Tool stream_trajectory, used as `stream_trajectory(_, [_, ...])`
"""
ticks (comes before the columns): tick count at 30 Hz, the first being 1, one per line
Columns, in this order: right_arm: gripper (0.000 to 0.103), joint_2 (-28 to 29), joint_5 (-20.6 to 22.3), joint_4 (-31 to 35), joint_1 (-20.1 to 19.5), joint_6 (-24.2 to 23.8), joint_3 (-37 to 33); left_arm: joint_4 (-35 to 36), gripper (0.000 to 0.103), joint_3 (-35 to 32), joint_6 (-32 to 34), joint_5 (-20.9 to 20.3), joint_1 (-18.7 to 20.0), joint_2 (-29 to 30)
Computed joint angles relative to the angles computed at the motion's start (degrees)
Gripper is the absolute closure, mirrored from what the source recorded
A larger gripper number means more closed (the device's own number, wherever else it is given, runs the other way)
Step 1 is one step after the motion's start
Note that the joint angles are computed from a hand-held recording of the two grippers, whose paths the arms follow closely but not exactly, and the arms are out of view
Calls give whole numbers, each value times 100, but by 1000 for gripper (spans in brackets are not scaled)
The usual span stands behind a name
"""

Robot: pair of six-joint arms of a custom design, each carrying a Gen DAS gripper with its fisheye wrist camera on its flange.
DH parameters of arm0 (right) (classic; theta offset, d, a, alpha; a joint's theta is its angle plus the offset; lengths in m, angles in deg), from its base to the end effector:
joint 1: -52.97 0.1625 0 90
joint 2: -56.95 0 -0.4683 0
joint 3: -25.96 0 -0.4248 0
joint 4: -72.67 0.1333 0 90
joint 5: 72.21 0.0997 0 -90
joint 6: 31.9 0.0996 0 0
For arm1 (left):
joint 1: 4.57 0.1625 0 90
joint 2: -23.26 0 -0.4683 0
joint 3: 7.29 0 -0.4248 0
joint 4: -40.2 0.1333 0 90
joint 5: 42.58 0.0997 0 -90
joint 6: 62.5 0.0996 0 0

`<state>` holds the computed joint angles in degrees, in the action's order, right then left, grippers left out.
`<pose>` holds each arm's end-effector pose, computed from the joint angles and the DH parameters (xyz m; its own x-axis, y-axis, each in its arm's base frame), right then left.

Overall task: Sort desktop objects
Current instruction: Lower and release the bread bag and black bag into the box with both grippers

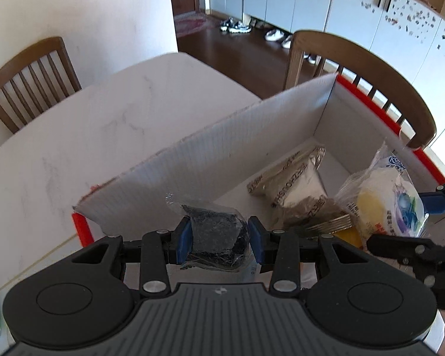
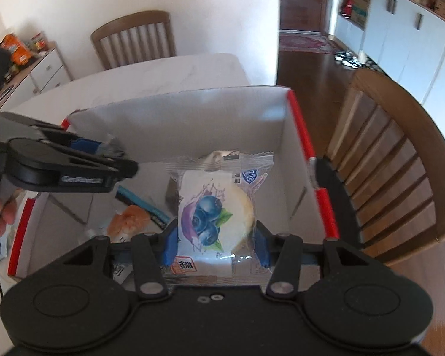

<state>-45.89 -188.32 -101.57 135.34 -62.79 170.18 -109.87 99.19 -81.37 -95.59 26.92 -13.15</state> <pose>0.0424 -0.3574 0.3405 -0.7796 -0.0161 0.6261 -0.3530 0.8370 -0.4181 -0.4159 -0.4813 -0.0546 -0.5821 0.5298 -0.6169 0.6885 0.7247 -0.0273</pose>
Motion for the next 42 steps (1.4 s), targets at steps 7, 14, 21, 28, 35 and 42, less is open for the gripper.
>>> stream_trajectory(7, [54,104,-28,260,-16,-373,-32,582,64,-144,-115,26,4,94])
stream_trajectory(14, [54,167,70,382,-72,-504,-106,606,63,-101,-212,-58,44,85])
stream_trajectory(21, [52,235,75,406,-57,-410,-173,498,63,-29,-223,-91,16,53])
stream_trajectory(28, [50,235,67,395,-72,-383,-183,297,37,69,68,-28,-82,50])
stream_trajectory(35, [38,154,134,342,-80,-457,-164,249,31,157,143,21,-168,-15])
stream_trajectory(42, [31,-21,206,324,-19,-521,-148,107,31,274,-2,-34,-207,-161])
